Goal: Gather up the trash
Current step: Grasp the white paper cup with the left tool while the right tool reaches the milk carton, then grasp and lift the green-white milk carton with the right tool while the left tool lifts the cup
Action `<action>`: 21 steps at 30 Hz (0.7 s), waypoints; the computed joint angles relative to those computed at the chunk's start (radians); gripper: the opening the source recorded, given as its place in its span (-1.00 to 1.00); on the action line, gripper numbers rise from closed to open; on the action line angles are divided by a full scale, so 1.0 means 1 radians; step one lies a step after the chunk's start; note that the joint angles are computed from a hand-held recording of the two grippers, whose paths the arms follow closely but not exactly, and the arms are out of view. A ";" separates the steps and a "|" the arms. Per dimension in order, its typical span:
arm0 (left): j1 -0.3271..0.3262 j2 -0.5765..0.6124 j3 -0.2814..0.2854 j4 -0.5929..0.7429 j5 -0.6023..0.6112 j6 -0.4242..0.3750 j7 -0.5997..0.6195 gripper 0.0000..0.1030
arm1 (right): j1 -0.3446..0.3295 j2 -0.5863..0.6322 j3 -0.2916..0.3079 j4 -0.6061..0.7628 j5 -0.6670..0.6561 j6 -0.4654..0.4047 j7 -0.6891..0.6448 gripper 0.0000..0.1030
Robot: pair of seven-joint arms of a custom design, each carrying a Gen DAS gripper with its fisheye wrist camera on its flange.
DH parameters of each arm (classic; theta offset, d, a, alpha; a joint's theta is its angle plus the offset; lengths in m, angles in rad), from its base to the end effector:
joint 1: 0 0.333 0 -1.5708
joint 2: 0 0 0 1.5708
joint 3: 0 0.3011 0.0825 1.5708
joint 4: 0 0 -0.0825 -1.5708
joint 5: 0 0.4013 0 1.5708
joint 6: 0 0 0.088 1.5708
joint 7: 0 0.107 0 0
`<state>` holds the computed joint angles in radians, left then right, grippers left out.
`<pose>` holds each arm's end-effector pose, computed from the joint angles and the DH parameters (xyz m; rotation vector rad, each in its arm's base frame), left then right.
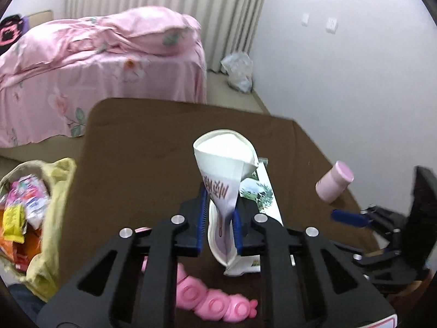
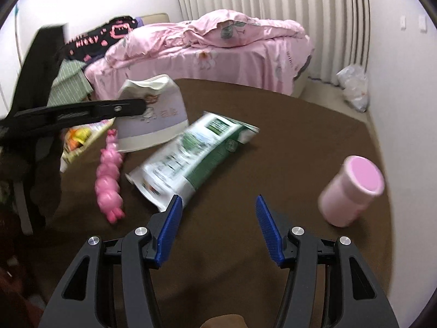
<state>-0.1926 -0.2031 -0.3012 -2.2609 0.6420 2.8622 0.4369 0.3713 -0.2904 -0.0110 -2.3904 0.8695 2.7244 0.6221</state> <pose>0.4637 -0.2950 0.5020 -1.8383 1.7122 -1.0142 0.4856 0.1525 0.4669 -2.0796 1.0833 -0.2862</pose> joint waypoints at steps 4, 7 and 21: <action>0.017 -0.088 0.006 -0.074 -0.009 0.024 -0.040 -0.72 | 0.021 0.067 0.008 0.075 0.075 0.002 0.012 0.03; 0.021 -0.132 0.011 -0.117 -0.042 0.056 -0.032 -0.72 | 0.011 0.128 0.029 0.147 0.079 -0.012 0.081 0.04; -0.031 -0.247 0.053 -0.276 -0.248 0.094 0.085 -0.72 | -0.011 0.155 0.123 0.095 -0.486 0.192 0.389 0.06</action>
<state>-0.2236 -0.4501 -0.2478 -2.5367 0.3938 2.9565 0.5219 0.3606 -0.1354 0.1123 -2.2953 0.3836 2.9165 1.0113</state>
